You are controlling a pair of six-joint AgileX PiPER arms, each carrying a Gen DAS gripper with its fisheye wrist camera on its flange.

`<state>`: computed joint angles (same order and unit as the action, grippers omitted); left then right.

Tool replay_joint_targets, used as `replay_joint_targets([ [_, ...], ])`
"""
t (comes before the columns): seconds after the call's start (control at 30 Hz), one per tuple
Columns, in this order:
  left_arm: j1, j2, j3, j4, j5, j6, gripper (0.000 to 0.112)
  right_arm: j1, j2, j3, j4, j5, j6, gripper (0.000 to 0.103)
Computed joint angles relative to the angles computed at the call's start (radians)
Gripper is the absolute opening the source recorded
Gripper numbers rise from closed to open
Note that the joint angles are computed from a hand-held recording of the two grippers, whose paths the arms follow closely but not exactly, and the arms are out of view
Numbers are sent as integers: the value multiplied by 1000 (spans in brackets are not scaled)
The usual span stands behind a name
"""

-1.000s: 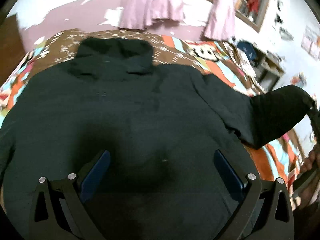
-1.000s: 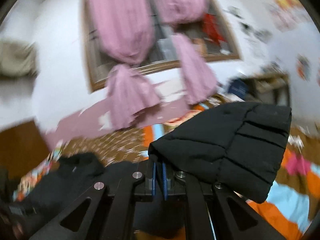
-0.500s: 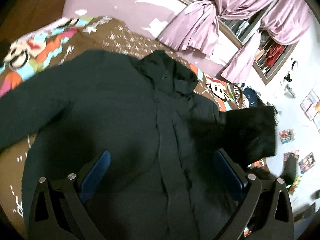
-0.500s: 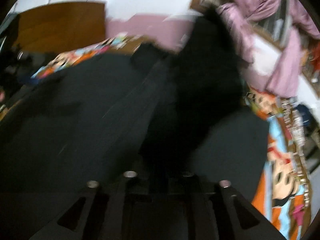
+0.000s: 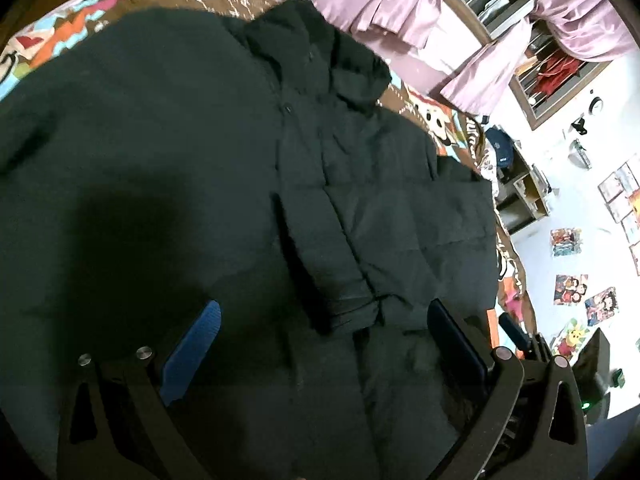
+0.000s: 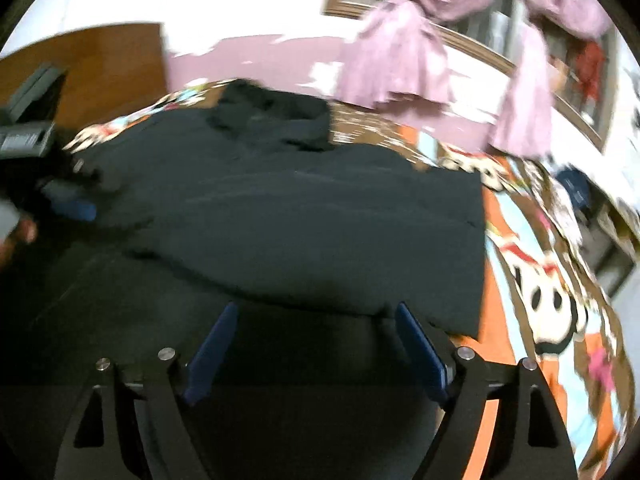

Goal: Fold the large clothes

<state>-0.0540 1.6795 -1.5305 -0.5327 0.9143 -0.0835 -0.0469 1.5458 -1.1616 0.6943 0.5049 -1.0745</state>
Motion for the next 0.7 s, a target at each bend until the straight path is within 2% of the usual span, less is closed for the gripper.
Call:
replay_joint_targets([
  [0.13,-59,6,8,47,-19,-141,100,-87,34,-33,96,32,-9,81],
  [0.23,-74,-16,43,-4,-50,-190,100,-140,38,-29,203,32,-87,81],
  [0.4,-87,36,11,-132,-33,-241,100,-188,55,-26,248,36,-109,83],
  [0.47,-91,53,15,-154,-80,-278,100,-211,59,-23,253,49,-105,87],
  [0.57,-99,83,-4,-82,-157,-382,98,-238,57,-14,286,68,-118,89],
  [0.6,-103,85,1,-54,-184,-428,95,-249,58,-16,299,80,-125,89],
  [0.63,-113,87,-1,-15,-203,-477,80,-254,59,-17,310,85,-130,89],
  [0.67,-122,93,-17,51,-199,-537,56,-258,63,-20,320,88,-136,89],
  [0.7,-137,106,-43,111,-178,-578,44,-262,62,-19,331,90,-144,89],
])
